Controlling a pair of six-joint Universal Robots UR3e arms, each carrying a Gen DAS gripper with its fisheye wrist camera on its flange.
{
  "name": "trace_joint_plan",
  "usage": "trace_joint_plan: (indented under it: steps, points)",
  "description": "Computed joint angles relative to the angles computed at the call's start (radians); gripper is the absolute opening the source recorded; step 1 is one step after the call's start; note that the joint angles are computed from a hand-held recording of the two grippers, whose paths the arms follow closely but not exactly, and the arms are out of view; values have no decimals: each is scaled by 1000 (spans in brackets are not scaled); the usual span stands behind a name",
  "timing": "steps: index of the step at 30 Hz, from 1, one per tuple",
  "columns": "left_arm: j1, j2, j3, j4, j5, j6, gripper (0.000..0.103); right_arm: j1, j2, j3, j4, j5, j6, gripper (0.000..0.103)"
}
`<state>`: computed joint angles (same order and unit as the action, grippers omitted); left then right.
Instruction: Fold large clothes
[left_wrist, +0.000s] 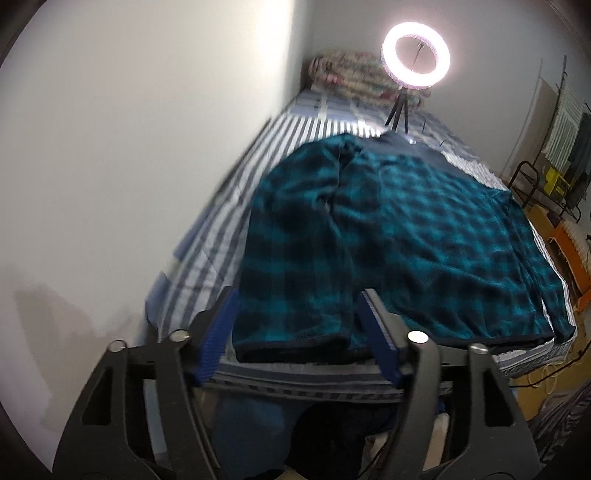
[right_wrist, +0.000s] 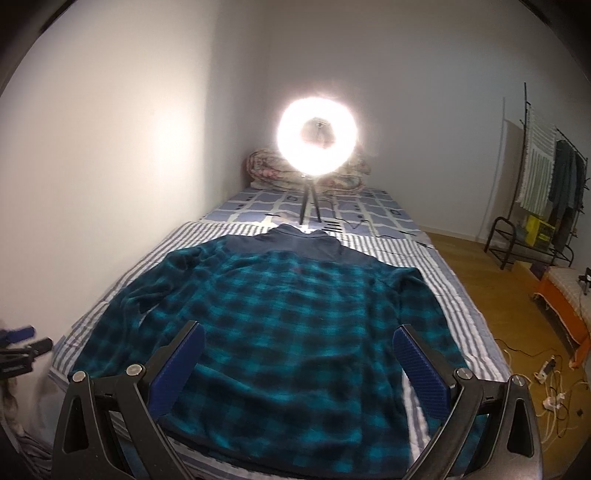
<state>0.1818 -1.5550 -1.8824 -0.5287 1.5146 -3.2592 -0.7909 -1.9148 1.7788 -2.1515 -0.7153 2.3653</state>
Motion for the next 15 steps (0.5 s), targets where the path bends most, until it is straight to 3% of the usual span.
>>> trace_joint_plan:
  steps: [4, 8, 15]
  points:
    - [51, -64, 10, -29, -65, 14, 62, 53, 100, -40, 40, 39, -42, 102]
    - [102, -163, 51, -62, -116, 5, 62, 123, 227, -165, 201, -6, -105, 83]
    - [136, -321, 151, -72, -98, -9, 62, 169, 332, -249, 352, -44, -177, 72]
